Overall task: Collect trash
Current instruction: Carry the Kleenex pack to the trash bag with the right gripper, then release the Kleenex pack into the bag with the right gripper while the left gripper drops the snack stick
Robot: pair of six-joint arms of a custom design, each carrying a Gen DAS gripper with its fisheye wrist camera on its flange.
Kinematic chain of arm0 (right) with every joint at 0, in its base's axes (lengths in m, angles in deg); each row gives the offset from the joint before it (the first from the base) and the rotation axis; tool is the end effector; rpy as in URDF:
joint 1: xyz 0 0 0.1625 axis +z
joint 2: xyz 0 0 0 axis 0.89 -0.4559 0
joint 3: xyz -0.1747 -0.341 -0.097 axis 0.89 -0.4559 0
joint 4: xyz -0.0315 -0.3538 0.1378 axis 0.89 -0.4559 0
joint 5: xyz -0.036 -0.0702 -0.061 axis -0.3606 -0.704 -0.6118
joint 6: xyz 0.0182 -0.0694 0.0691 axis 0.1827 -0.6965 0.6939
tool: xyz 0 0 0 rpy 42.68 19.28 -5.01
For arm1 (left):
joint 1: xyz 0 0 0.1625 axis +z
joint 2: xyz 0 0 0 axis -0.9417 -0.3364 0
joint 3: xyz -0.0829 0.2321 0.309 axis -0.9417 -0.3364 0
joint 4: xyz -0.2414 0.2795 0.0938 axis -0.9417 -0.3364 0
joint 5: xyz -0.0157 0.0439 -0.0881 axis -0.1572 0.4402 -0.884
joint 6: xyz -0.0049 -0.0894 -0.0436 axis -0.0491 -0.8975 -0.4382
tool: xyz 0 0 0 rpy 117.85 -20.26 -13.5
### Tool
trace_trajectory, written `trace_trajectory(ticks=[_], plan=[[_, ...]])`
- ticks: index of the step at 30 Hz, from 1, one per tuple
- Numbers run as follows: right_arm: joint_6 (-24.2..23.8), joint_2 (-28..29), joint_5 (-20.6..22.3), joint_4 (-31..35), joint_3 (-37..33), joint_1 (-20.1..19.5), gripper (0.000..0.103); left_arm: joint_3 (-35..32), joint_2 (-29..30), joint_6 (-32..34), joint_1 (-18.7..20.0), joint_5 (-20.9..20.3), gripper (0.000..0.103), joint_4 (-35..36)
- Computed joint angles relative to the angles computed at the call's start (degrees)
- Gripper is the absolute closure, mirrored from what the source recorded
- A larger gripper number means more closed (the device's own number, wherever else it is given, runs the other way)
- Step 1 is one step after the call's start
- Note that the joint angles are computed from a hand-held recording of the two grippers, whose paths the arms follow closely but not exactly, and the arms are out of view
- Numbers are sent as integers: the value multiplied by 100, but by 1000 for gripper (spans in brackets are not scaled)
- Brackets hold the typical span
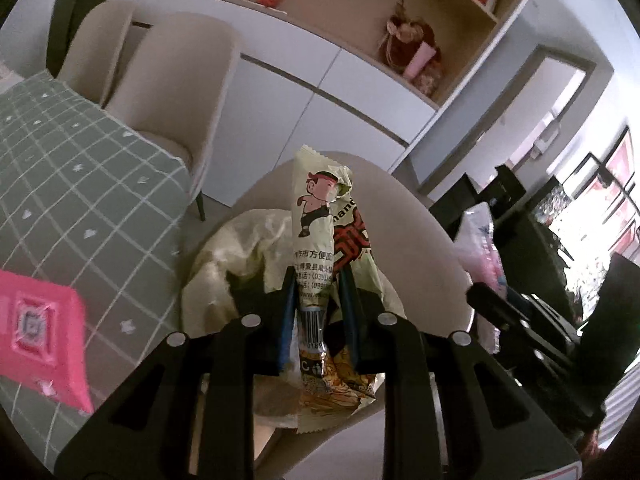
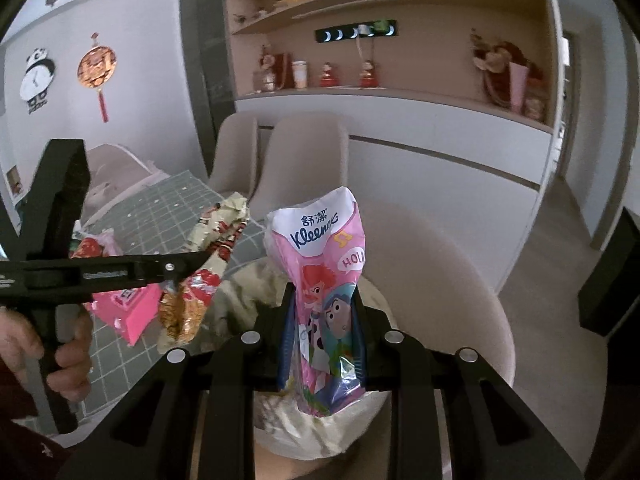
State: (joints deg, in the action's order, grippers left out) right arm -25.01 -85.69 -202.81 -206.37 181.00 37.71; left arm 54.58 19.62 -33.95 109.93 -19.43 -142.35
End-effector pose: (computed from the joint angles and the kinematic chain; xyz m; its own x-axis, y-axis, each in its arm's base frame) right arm 0.1131 -0.3046 0.2745 -0.6839 0.4847 0.5453 -0.3116 0.4819 -0.8190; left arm -0.3991 -0.5051 -0.0236 -0.6499 0.7599 -0.0149 0.7567 0.6452 -0.1051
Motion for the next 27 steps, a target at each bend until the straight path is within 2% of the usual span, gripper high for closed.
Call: trace_trajectory(ticks=[1,3,5,8,11,17,22,24,27], plan=[[2,-44,25,-40,81,-47,79,-57,97,10,-32,22,81,-18],[12,-124,73,-35,165,-132,79,-99,191,14,-31,-32,69,-12],[73,-186,141,-25,264,-230,79,-268,330,-41,-15,-91,62,194],[150,-267,289,21,370,-384,79,-250,343,-181,19,-88,62,216],[242,-373,515,263,391,-576,79,-8,168,-330,30,146,62,-25],[407,-391,1334,927,247,-1045,79,532,-379,-605,104,592,62,-286],[571,-252,2157,1762,-61,-1413,79,1003,-861,-806,166,900,62,-440],[691,-174,2289,2263,-223,-1602,79,1142,-1026,-900,198,982,62,-469],[975,-14,2232,3255,-580,-1871,79,1327,-1237,-953,223,1150,62,-571]])
